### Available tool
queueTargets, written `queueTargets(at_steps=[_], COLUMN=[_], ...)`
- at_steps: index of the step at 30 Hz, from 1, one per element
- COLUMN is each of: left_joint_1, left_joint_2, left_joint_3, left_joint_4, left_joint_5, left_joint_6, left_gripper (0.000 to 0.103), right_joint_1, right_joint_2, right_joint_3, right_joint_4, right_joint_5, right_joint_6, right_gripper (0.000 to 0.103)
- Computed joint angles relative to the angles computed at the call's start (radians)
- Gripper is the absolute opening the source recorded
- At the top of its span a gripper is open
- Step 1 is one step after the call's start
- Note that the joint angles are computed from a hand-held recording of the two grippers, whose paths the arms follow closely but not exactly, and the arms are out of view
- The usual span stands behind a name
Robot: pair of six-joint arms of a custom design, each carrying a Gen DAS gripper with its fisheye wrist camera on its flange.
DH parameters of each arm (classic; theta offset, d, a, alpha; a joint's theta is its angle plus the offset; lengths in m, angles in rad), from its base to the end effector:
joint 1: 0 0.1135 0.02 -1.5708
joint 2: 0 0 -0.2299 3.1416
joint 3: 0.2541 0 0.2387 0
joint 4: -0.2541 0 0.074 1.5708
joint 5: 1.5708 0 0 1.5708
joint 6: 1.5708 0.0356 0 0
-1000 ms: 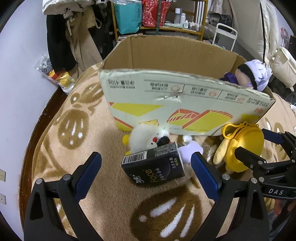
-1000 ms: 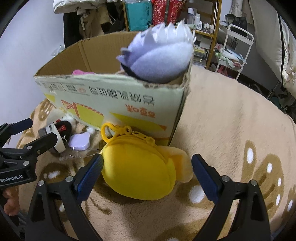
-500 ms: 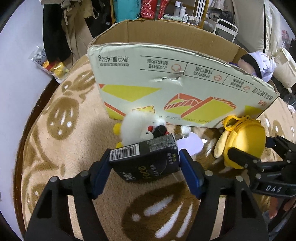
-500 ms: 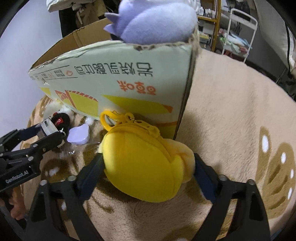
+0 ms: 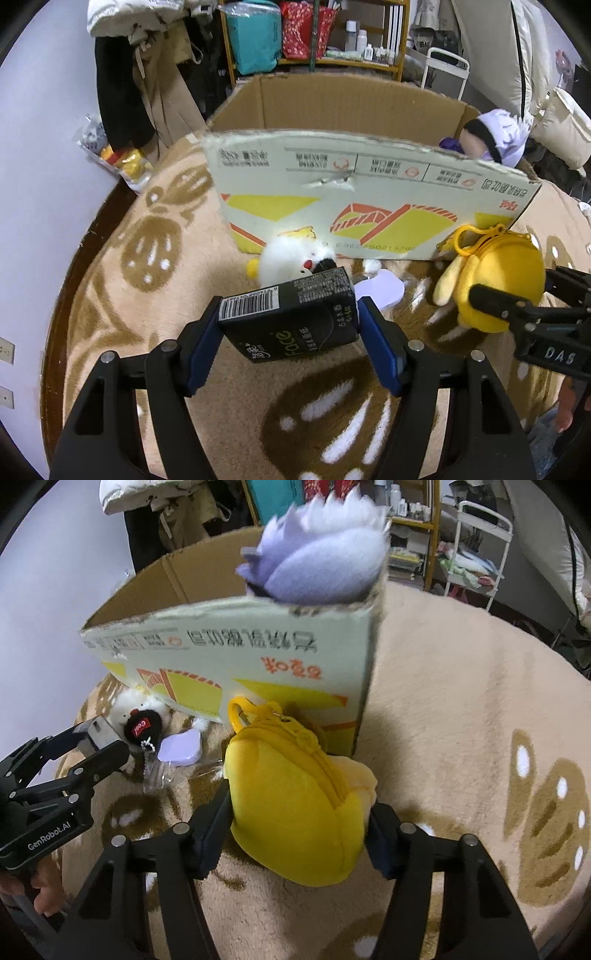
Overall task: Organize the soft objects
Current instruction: 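Lift the black box over the box with the left tool while the right tool lifts the yellow pouch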
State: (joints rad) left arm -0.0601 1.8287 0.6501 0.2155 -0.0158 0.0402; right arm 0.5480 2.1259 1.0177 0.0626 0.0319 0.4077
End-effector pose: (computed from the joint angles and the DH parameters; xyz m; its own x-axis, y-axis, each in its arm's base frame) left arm 0.2845 -0.0166 0.0553 -0.8168 0.0894 -0.5700 0.0840 0.9958 0.0359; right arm 0.3018 0.1829 0.0341 -0.8790 -0.0722 -0.4712 -0.1727 0.9696 0.1735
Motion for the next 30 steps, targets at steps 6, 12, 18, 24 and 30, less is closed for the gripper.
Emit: queueTargets(at_steps=[6,12,18,24,30], left_joint_1=[0.013,0.031,0.048,0.054,0.034], left_joint_2=[-0.121,-0.356,-0.567,-0.692,-0.661], left_joint_3=[-0.083,-0.201,-0.261,-0.235,-0.136], left_joint_4=[0.009,-0.016,-0.056,-0.102,-0.1], left_joint_5=[0.006,0.013,0.0,0.02,0.014], left_joint_6=[-0.005,-0.015,0.01,0.012,0.032], left_gripper=[0.07,0.07,0.07,0.07,0.07], right_joint_1=[-0.004,0.026,0.039,0.034,0.012], right_joint_2=[-0.126,-0.315,-0.494,-0.578,-0.587], right_joint_3=[-0.114,-0.24,-0.329,-0.349,-0.307], right_joint_4=[0.051,0.086,0.094,0.121,0.14], right_joint_5=[0.008,0.044,0.08,0.103,0.108], right_joint_6=[0.026,0.035,0.024,0.013,-0.016], right_gripper=[0.067,0.067,0.067,0.067,0.067])
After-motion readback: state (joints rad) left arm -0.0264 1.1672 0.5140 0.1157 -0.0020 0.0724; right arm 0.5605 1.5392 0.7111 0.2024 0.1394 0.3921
